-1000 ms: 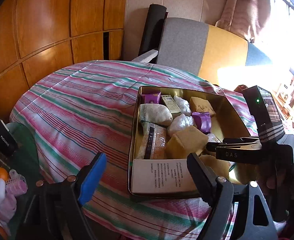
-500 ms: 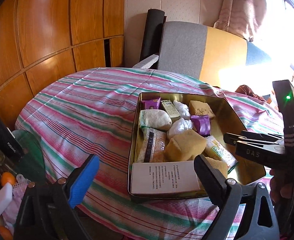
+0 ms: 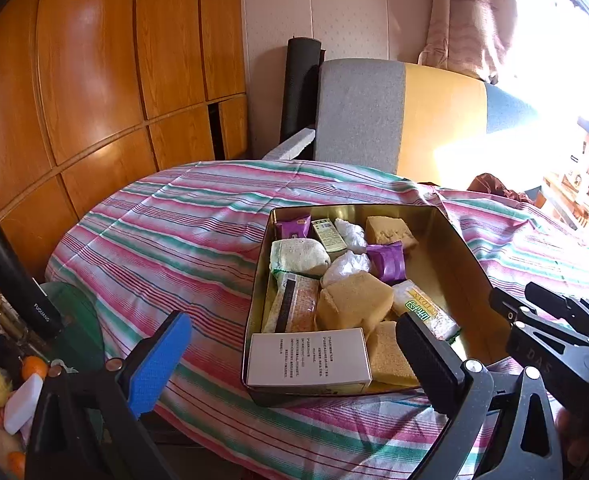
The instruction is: Organize objects
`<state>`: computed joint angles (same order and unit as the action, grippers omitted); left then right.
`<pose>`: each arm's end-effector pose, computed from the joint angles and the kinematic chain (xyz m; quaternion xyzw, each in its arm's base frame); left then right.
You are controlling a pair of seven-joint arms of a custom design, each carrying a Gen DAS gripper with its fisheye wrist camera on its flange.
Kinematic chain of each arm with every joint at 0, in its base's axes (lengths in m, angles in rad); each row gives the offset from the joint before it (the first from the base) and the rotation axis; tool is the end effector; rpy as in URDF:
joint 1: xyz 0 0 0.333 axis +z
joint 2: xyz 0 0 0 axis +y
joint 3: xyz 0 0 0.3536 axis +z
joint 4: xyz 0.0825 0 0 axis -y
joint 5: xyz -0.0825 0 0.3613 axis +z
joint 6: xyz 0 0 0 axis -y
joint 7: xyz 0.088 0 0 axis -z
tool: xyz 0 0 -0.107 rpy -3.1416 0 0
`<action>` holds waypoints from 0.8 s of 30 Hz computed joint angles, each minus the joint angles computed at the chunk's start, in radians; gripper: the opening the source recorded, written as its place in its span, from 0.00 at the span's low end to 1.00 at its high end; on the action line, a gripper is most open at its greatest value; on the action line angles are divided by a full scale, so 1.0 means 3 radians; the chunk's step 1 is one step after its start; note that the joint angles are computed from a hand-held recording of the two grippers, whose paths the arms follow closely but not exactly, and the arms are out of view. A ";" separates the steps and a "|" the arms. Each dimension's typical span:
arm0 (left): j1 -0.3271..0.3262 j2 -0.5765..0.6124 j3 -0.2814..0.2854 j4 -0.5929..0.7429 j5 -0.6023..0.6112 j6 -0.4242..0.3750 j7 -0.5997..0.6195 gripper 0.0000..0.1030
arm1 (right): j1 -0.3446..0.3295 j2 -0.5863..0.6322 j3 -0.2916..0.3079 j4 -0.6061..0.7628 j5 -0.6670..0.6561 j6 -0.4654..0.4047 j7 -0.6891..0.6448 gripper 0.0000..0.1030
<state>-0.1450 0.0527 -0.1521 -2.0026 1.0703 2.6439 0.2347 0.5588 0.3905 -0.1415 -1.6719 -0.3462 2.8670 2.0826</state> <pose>0.5534 -0.1917 0.5348 -0.7018 0.5612 -0.2623 0.3518 0.6288 0.3185 0.5183 -0.7171 0.5666 -0.2449 0.3235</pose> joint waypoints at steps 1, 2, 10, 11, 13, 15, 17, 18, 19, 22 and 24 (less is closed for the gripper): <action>-0.0009 -0.0008 -0.0005 -0.0002 0.0020 -0.0020 -0.0016 1.00 | 0.0023 -0.0024 -0.0028 -0.0037 -0.0028 0.0025 0.0035 0.48; -0.0013 -0.0017 -0.0008 -0.0008 0.0036 -0.0020 -0.0033 1.00 | 0.0046 -0.0046 -0.0056 -0.0073 -0.0062 0.0052 0.0077 0.48; -0.0006 -0.0078 -0.0028 -0.0050 0.0092 0.0029 -0.0167 1.00 | 0.0071 -0.0125 -0.0079 -0.0159 -0.0187 0.0099 0.0253 0.48; -0.0003 -0.0083 -0.0030 -0.0054 0.0083 0.0034 -0.0168 1.00 | 0.0065 -0.0127 -0.0072 -0.0158 -0.0192 0.0098 0.0257 0.48; 0.0003 -0.0089 -0.0032 -0.0059 0.0070 0.0042 -0.0169 1.00 | 0.0063 -0.0132 -0.0065 -0.0157 -0.0211 0.0095 0.0269 0.48; 0.0003 -0.0095 -0.0037 -0.0063 0.0074 0.0030 -0.0182 1.00 | 0.0061 -0.0136 -0.0060 -0.0157 -0.0229 0.0097 0.0283 0.48; 0.0008 -0.0108 -0.0038 -0.0077 0.0079 0.0041 -0.0201 1.00 | 0.0063 -0.0136 -0.0057 -0.0151 -0.0252 0.0090 0.0288 0.48; 0.0010 -0.0110 -0.0040 -0.0079 0.0076 0.0042 -0.0204 1.00 | 0.0062 -0.0131 -0.0051 -0.0142 -0.0256 0.0080 0.0289 0.48; 0.0012 -0.0112 -0.0041 -0.0080 0.0074 0.0041 -0.0205 1.00 | 0.0060 -0.0131 -0.0048 -0.0142 -0.0259 0.0081 0.0294 0.48; 0.0020 -0.0113 -0.0041 -0.0085 0.0051 0.0046 -0.0195 1.00 | 0.0049 -0.0129 -0.0033 -0.0138 -0.0264 0.0072 0.0284 0.48; 0.0024 -0.0110 -0.0040 -0.0087 0.0046 0.0044 -0.0206 1.00 | 0.0042 -0.0128 -0.0020 -0.0135 -0.0258 0.0066 0.0275 0.48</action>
